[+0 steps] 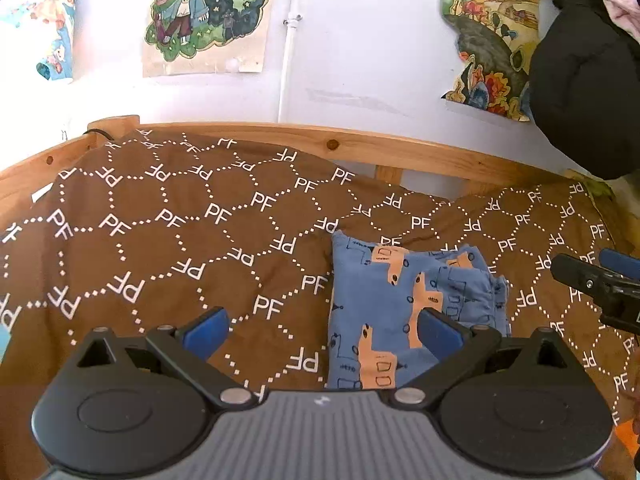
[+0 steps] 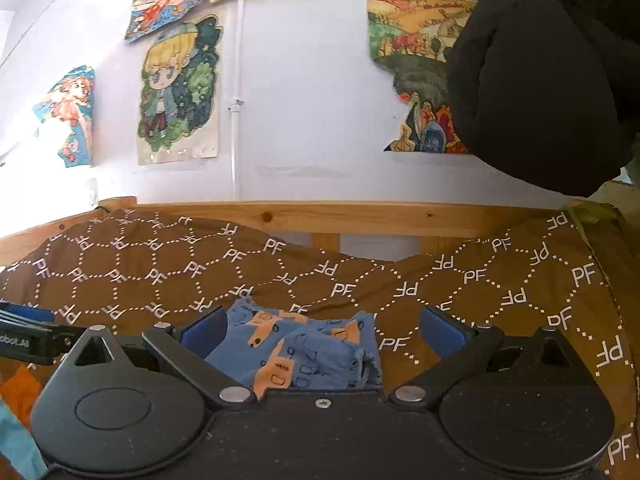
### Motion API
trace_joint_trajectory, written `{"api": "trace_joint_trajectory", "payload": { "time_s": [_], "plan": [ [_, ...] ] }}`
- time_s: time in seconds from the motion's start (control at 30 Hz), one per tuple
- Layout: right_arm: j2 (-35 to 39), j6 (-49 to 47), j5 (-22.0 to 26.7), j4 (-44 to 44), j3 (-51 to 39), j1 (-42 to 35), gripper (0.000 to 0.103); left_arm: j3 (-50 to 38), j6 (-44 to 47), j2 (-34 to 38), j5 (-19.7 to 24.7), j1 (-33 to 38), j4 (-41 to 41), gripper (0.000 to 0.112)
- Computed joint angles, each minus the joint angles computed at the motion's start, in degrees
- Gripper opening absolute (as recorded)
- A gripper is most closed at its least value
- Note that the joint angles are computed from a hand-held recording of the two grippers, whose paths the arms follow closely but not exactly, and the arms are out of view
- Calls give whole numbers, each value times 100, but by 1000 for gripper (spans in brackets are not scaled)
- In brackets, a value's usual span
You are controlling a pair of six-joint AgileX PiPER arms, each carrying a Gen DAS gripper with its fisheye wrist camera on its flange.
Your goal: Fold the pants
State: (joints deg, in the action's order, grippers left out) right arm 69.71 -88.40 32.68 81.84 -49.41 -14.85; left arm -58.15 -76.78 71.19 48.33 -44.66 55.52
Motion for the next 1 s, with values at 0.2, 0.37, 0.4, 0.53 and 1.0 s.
{"api": "trace_joint_trajectory", "payload": {
  "time_s": [0.2,0.37,0.4,0.53,1.0],
  "plan": [
    [-677,24,89,49,598,-32,102,295,121,-382,277,-307,-168,103],
    [-1140,181,-67,5,1026,13,102,610,106,-673,576,-592,-239,103],
    [-1189,386,-39,-154,1053,-10,102,696,30,-729,642,-684,-203,103],
    [-1497,747,39,-500,1288,-94,102,1025,-418,-893,693,-917,-36,103],
    [-2221,2437,-1261,-1705,2220,553,102,1785,-895,-902,123,-892,-220,103]
  ]
}}
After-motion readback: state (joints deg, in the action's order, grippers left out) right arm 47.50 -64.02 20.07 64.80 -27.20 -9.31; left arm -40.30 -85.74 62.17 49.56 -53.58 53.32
